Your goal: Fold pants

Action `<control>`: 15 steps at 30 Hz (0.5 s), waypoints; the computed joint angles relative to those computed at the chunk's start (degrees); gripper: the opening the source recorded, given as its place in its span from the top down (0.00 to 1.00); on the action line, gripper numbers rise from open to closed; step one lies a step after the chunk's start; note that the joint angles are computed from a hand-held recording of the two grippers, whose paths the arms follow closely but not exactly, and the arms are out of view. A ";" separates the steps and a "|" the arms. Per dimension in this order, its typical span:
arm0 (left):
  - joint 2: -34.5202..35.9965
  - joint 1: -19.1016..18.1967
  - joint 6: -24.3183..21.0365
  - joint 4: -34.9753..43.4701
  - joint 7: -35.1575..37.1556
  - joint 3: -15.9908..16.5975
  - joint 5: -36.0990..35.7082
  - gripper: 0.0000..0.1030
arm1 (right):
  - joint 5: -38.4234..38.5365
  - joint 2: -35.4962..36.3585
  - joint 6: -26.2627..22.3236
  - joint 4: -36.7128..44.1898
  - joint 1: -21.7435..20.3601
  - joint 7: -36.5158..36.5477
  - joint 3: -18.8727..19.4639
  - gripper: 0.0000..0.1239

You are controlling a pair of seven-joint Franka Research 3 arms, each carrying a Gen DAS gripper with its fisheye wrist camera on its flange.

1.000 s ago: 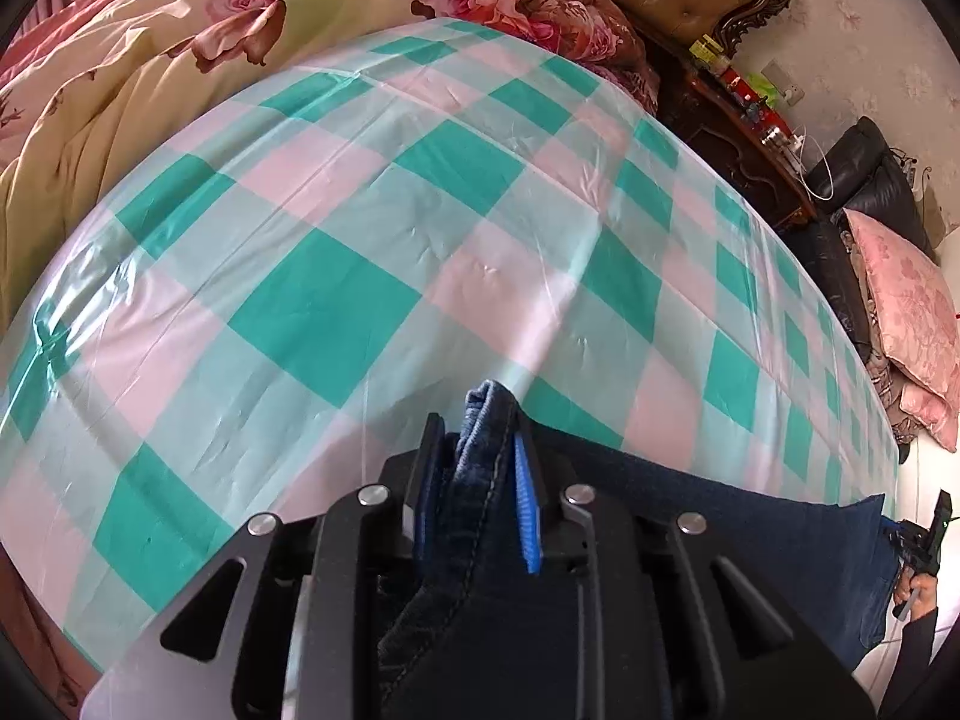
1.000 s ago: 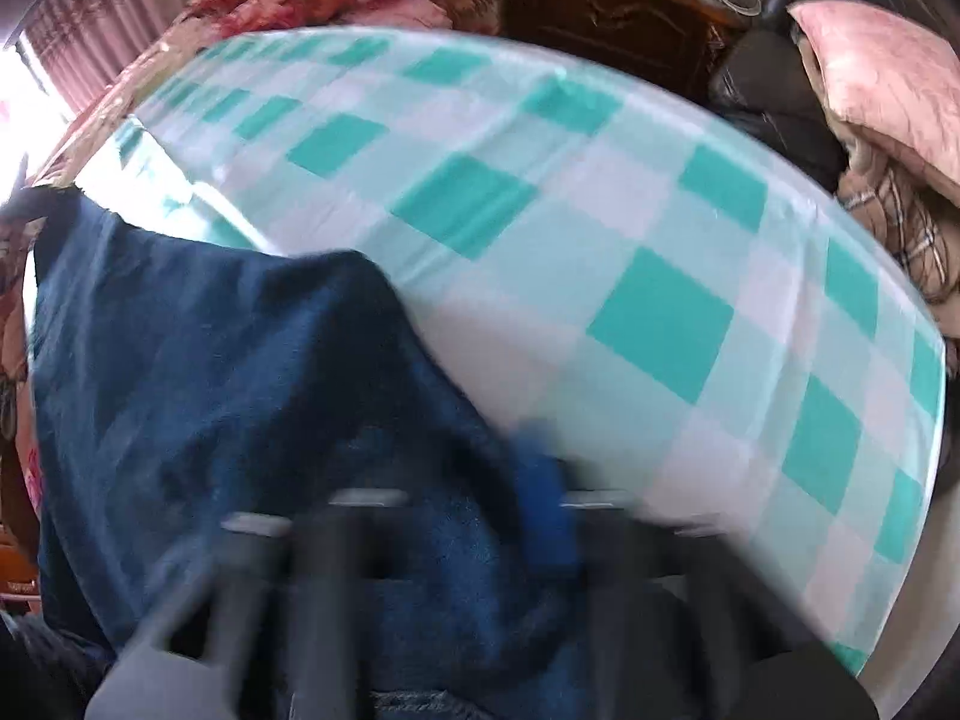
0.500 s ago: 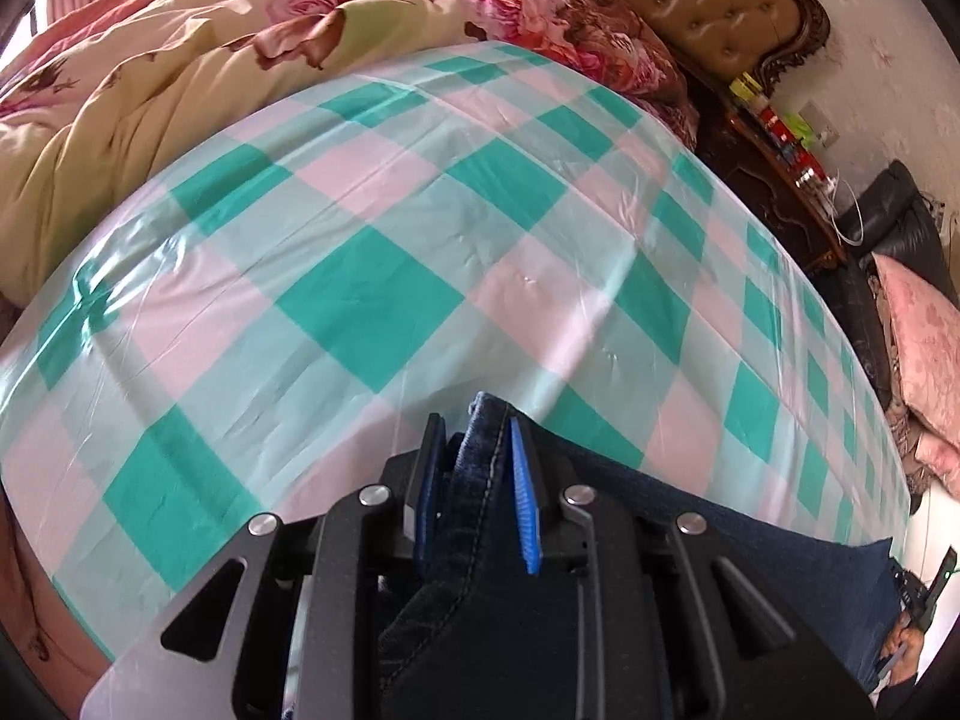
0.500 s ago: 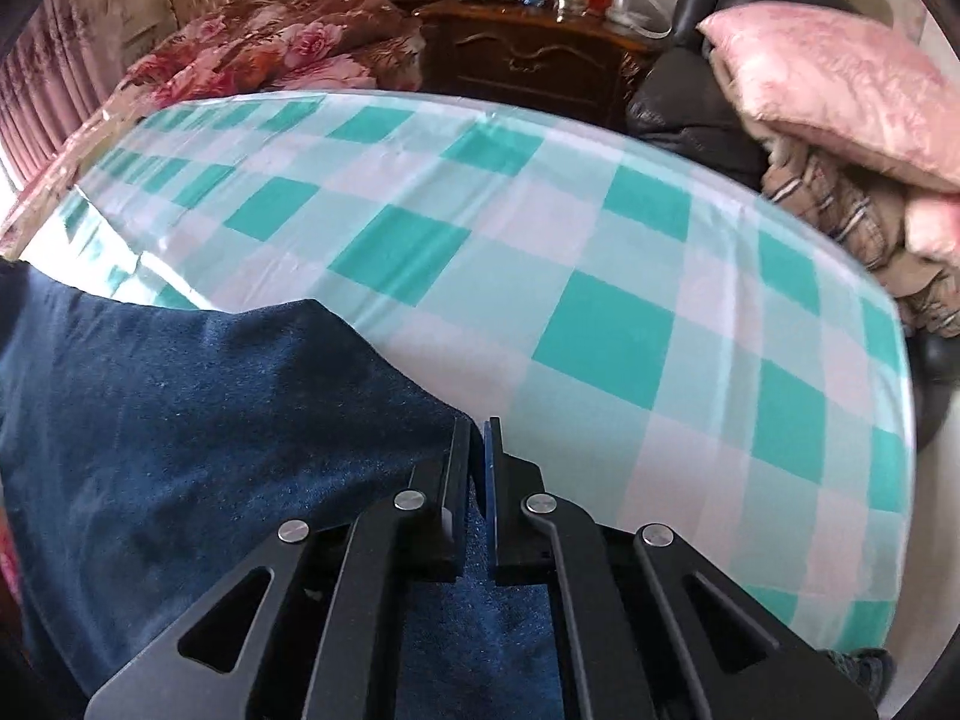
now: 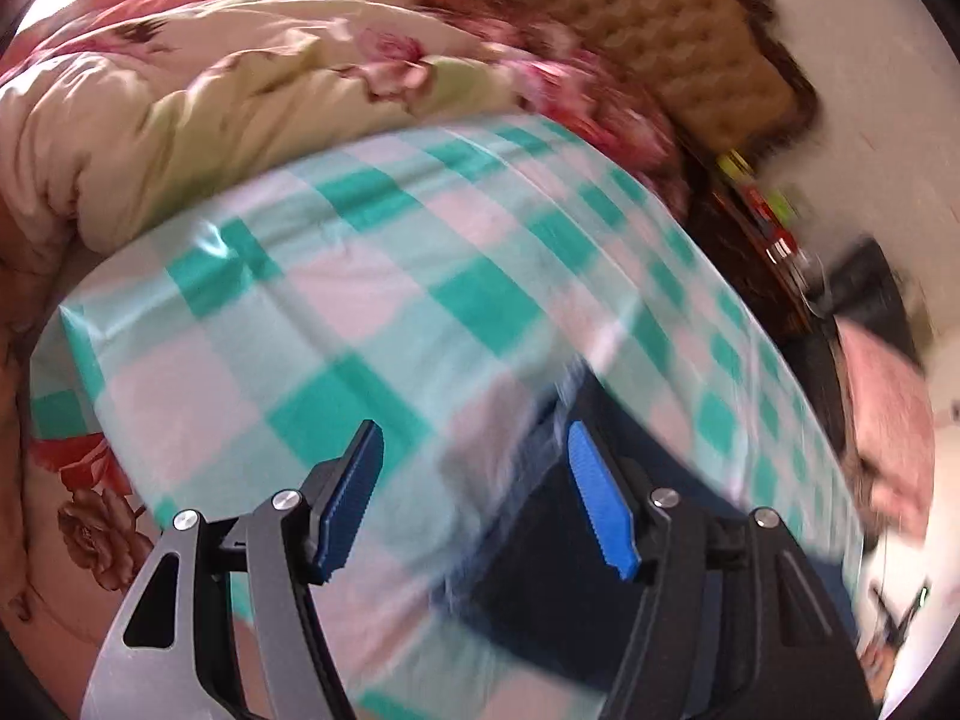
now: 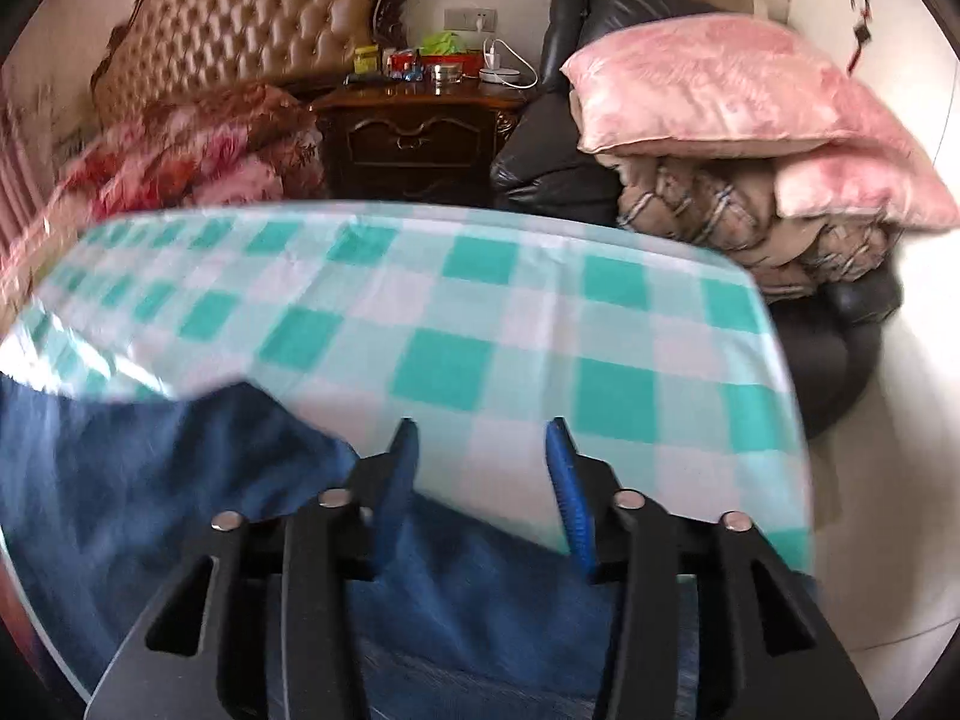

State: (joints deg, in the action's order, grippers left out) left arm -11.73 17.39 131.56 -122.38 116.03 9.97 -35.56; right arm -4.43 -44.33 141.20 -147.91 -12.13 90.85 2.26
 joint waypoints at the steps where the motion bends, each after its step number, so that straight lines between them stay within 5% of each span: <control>1: -1.19 -0.18 -0.53 -1.37 1.94 -0.04 0.48 0.39 | -1.15 -0.48 -0.80 -0.49 -0.64 -0.21 0.53 0.64; 2: -2.04 -0.44 -1.12 -2.60 3.31 -0.23 1.63 0.43 | -3.67 -0.87 -2.11 -1.34 -2.36 -0.25 1.64 0.64; 4: -2.73 -0.44 -1.34 -4.67 2.53 -1.48 7.17 0.82 | -8.31 -0.91 -3.44 -2.51 -5.49 1.19 3.77 0.64; 8: -2.94 -1.04 -0.55 -5.80 0.96 -0.54 6.10 0.84 | -14.75 -1.68 -1.13 -4.98 -10.41 6.41 4.14 0.54; 10: -3.73 -0.43 1.86 -6.59 -3.16 -1.13 7.65 0.72 | -15.73 -2.48 -1.26 -4.76 -12.71 10.32 4.26 0.54; 15: -7.65 -0.49 6.39 -10.16 -8.29 -1.79 11.80 0.71 | -18.03 -6.44 -3.87 -4.94 -18.36 16.36 1.07 0.54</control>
State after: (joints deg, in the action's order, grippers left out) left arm -19.37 16.89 137.95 -132.54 107.74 8.18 -23.76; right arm -22.46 -50.78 137.33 -152.85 -30.50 107.21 3.33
